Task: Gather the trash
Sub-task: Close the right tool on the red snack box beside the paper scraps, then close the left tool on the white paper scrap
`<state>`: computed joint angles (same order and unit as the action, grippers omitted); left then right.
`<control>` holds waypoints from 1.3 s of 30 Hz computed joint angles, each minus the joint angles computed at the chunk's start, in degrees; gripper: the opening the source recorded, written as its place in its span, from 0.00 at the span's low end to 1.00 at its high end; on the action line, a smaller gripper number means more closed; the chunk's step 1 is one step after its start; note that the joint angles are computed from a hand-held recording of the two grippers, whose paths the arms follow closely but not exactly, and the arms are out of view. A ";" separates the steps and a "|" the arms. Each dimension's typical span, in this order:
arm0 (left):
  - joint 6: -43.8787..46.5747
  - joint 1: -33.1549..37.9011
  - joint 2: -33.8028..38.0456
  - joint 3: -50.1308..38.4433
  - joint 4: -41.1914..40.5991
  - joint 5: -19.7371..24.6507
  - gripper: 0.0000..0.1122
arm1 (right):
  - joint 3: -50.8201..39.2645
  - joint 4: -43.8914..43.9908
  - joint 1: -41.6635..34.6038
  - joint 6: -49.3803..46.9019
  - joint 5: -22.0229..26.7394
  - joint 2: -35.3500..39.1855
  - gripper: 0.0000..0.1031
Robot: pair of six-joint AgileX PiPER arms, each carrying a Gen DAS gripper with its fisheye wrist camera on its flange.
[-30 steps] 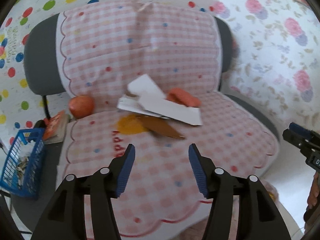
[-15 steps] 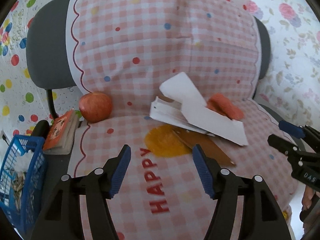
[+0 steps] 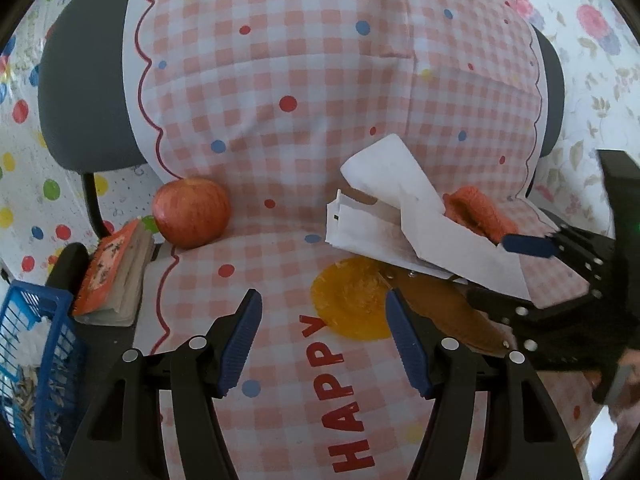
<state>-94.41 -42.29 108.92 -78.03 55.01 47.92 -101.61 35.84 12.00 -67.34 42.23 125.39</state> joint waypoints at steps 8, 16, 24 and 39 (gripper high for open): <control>-0.53 -1.04 -0.24 0.81 -0.54 0.62 0.58 | -2.91 -0.43 -2.05 2.30 6.52 2.02 0.44; -1.33 -3.22 -0.71 0.45 -0.57 2.14 0.58 | 16.99 11.69 -5.02 -6.06 -8.72 -12.83 0.05; -2.13 -2.45 -1.30 0.53 -0.22 0.77 0.57 | 18.18 21.46 -13.75 -2.81 2.69 -19.04 0.02; 8.35 13.06 3.47 -3.18 -17.71 -21.02 0.43 | 24.27 23.72 -13.53 -7.07 -2.72 -18.80 0.02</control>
